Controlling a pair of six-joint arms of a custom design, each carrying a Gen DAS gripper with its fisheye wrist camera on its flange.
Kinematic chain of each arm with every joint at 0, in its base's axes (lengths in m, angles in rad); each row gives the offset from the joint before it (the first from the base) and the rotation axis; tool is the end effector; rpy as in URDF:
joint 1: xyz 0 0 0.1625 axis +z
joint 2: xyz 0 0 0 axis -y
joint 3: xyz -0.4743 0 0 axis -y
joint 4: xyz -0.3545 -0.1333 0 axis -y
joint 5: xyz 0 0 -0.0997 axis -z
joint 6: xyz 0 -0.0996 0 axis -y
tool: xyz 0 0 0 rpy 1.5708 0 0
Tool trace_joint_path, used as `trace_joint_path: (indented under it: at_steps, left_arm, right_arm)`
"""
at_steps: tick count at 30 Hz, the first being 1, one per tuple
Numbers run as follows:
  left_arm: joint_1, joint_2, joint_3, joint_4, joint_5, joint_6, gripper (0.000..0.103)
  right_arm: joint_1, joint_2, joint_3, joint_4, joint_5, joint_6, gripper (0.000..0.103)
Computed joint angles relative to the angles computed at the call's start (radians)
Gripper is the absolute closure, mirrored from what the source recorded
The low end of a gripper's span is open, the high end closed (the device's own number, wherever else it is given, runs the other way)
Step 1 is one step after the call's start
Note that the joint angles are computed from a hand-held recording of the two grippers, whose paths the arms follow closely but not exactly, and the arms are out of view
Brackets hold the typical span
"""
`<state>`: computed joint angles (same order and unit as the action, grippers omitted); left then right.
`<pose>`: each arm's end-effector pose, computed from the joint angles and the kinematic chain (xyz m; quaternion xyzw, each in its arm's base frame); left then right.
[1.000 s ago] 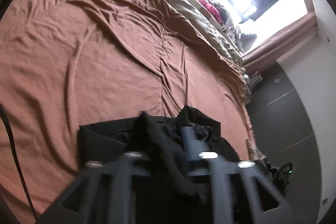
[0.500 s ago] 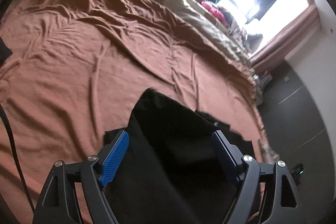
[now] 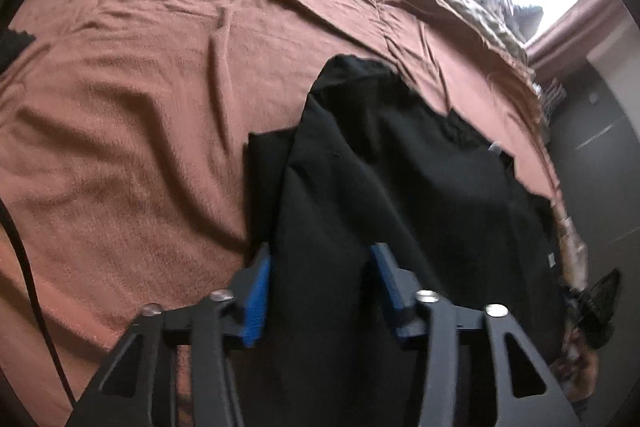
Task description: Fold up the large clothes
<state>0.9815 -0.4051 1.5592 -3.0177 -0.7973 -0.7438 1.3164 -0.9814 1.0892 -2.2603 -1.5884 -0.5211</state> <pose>-0.2178 -0.6909 -0.0142 -0.1256 0.9093 -0.3369 0.2097 -0.0625 -0.7629 0.4902 0.1249 -0.9498 0.2623 0.1162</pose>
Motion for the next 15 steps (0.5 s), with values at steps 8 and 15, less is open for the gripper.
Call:
trace_joint_path:
  at_steps: [8, 15]
  left_arm:
    - [-0.004, 0.007, -0.043, 0.043, 0.045, 0.026, 0.099]
    - [0.01, -0.009, -0.022, 0.029, -0.01, -0.037, 0.094]
  right_arm:
    - [0.004, 0.031, -0.042, -0.031, 0.036, 0.007, 0.096]
    - [0.01, 0.03, -0.02, -0.073, 0.016, 0.069, 0.095]
